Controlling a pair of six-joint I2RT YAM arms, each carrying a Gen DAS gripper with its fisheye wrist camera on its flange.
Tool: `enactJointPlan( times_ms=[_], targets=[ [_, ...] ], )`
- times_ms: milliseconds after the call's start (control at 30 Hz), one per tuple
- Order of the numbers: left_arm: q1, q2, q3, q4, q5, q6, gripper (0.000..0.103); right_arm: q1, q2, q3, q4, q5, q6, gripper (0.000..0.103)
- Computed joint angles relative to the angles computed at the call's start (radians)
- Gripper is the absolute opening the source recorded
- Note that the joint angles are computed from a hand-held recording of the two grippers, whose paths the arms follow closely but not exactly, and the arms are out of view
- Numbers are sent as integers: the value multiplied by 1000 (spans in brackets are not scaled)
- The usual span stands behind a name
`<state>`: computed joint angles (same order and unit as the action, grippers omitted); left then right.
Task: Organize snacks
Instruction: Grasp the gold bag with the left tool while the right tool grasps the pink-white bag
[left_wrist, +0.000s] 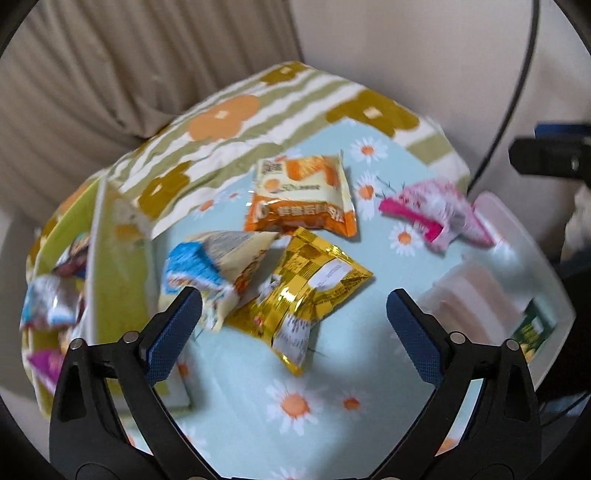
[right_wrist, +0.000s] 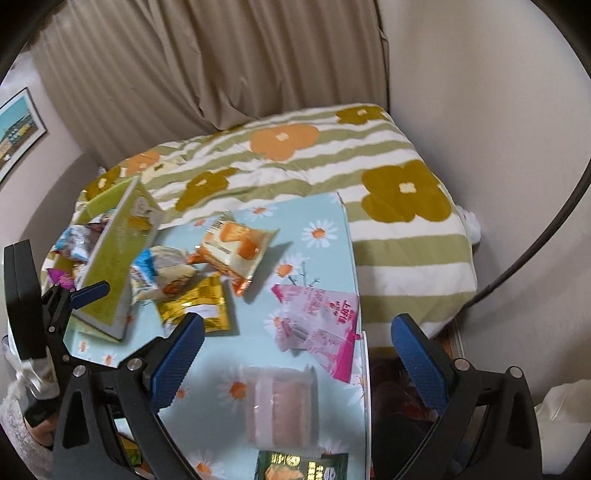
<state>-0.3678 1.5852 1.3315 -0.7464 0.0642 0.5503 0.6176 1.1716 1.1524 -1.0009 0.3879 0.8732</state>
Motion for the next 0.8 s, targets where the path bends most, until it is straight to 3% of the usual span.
enactJointPlan(
  times_ms=[400,633,800],
  targets=[
    [-16,298,162,-64,-16,92,80,-154,152,-54,135,-129,-74,101],
    [-29,365,194,-62,-42,83,79,-183,227,-58,171,-148,-119,101],
    [-13,408,253,-117,-11,52,76,-186,265,-50,187,-155,-144,101]
  ],
)
